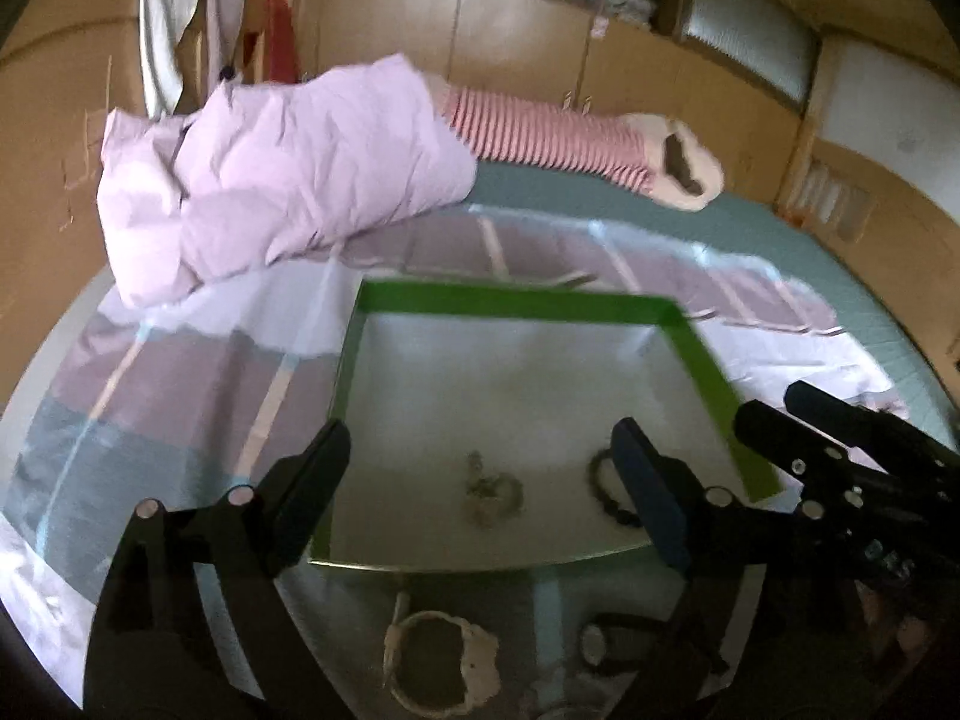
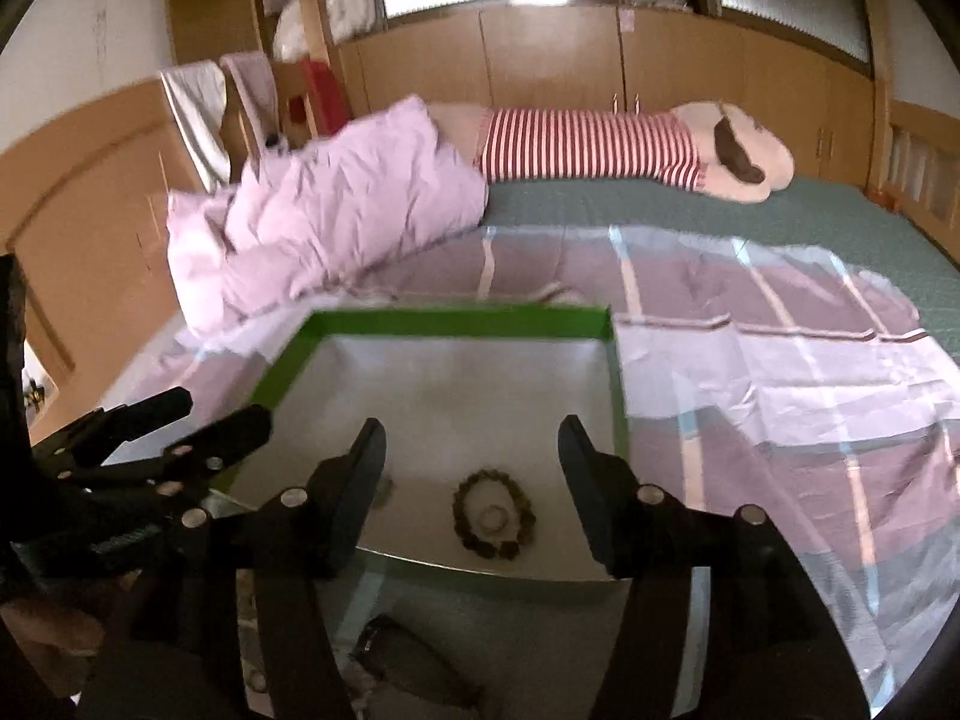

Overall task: Organize jewelry
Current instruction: 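Lower both held items into the green box and open both tools, then grasp the red-bead bracelet with the right tool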

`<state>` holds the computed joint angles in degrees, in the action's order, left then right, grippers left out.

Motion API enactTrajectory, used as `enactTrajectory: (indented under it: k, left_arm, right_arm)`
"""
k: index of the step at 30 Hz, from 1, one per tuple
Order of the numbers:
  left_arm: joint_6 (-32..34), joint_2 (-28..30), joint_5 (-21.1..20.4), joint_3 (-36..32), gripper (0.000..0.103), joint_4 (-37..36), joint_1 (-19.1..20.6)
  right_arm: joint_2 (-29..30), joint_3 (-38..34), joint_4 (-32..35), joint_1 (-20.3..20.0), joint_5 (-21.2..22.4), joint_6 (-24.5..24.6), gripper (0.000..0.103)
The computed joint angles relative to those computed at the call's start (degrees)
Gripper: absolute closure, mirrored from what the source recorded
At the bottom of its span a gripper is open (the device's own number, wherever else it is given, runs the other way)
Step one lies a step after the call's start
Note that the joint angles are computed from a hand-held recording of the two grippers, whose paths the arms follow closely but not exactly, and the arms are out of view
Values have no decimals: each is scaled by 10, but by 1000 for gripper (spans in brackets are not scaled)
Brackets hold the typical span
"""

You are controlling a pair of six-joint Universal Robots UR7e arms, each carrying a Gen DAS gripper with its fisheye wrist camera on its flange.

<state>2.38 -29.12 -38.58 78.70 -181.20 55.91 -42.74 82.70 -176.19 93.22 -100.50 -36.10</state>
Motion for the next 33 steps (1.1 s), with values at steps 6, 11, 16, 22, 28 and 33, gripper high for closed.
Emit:
enactTrajectory:
  k: [6, 11, 16, 22, 28, 33]
  left_arm:
    - [100, -65, 43, 95, 12, -174, -74]
    - [153, -114, 102, 217, 6, -324, -147]
    - [114, -134, 166, 333, 6, -369, -203]
    - [-81, -162, 200, 411, 4, -207, -231]
    - [-151, -175, 198, 417, 4, -157, -219]
    - [-168, -182, 193, 419, 4, -152, -215]
  right_arm:
    - [-102, 104, -65, 5, 81, 24, 41]
    - [-187, 223, -151, 2, 115, -48, 39]
    - [-256, 310, -167, -12, 103, -69, 39]
    - [-301, 375, -148, -30, 77, -57, 39]
    - [-297, 387, -141, -31, 71, -69, 39]
    - [-289, 383, -140, -29, 66, -64, 39]
